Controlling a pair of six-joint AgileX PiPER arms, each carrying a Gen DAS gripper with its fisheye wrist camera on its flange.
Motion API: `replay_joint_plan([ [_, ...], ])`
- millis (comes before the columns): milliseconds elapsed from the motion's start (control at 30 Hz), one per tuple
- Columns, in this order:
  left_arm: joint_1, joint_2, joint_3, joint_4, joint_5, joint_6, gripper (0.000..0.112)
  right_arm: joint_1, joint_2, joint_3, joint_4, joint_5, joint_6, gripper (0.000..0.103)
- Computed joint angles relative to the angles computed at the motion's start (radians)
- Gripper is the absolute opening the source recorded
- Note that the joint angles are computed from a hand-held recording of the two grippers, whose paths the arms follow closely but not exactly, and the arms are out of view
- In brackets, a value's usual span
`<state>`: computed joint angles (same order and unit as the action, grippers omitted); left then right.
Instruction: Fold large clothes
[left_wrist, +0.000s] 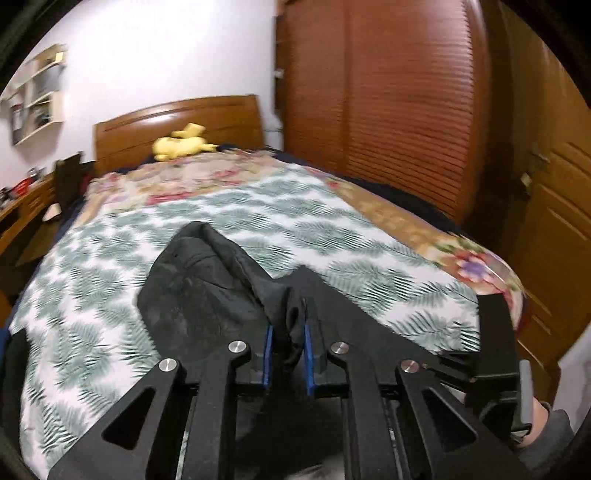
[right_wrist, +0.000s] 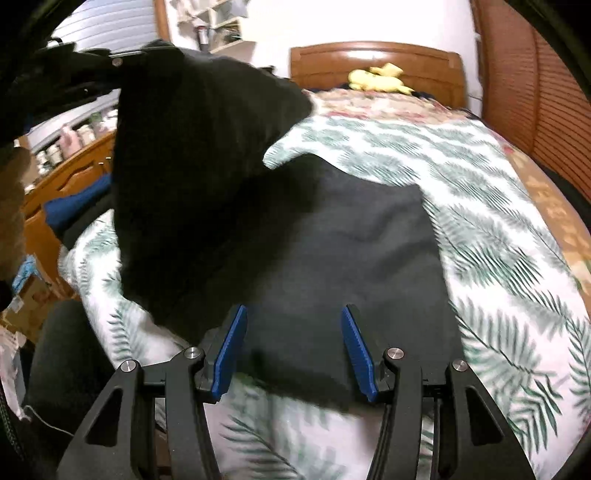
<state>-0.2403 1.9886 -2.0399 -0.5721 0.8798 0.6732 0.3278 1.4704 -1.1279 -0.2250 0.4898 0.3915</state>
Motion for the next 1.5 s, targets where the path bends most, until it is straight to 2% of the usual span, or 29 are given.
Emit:
replay_joint_plan([
  [67, -0.038, -0.022, 0.05, 0.031, -0.03, -0.006, 0.014, -0.018, -0.025, 0.028, 0.003, 0.004, 0.011, 0.055],
  [200, -0.032, -0.018, 0.078, 0.001, 0.011, -0.006, 0.016, -0.023, -0.061, 0.038, -0.025, 0.036, 0.034, 0.055],
  [367, -0.001, -0.063, 0.149, -0.057, -0.003, 0.07, 0.021, -0.023, -0.088, 0.009, -0.03, 0.062, 0.036, 0.055],
  [433, 0.005, -0.096, 0.205, -0.081, -0.045, 0.121, 0.028, -0.01, -0.108, 0.019, -0.054, 0.06, 0.058, 0.055],
  [500, 0.024, -0.14, 0.279, -0.12, -0.097, 0.191, 0.046, 0.003, -0.121, 0.01, -0.066, 0.064, 0.063, 0.055],
  [567, 0.044, -0.167, 0.332, -0.154, -0.137, 0.251, 0.048, 0.018, -0.134, 0.008, -0.078, 0.059, 0.071, 0.055],
  [633, 0.073, -0.184, 0.37, -0.178, -0.148, 0.303, 0.054, 0.042, -0.131, -0.011, -0.102, 0.063, 0.094, 0.055],
  [700, 0.105, -0.188, 0.397, -0.201, -0.15, 0.344, 0.073, 0.048, -0.115, -0.024, -0.104, 0.053, 0.08, 0.055],
  [767, 0.136, -0.187, 0.426, -0.225, -0.157, 0.384, 0.082, 0.061, -0.097, -0.047, -0.133, 0.067, 0.098, 0.055],
  [1167, 0.291, -0.104, 0.477, -0.249, -0.124, 0.449, 0.082, 0.035, 0.008, -0.113, -0.113, -0.024, 0.086, 0.055],
  [1267, 0.316, -0.088, 0.488, -0.255, -0.118, 0.464, 0.082, 0.007, 0.028, -0.117, -0.024, -0.06, 0.026, 0.055],
  [1500, 0.358, -0.073, 0.506, -0.277, -0.108, 0.502, 0.082, -0.015, 0.117, -0.195, 0.053, -0.016, -0.026, 0.055],
])
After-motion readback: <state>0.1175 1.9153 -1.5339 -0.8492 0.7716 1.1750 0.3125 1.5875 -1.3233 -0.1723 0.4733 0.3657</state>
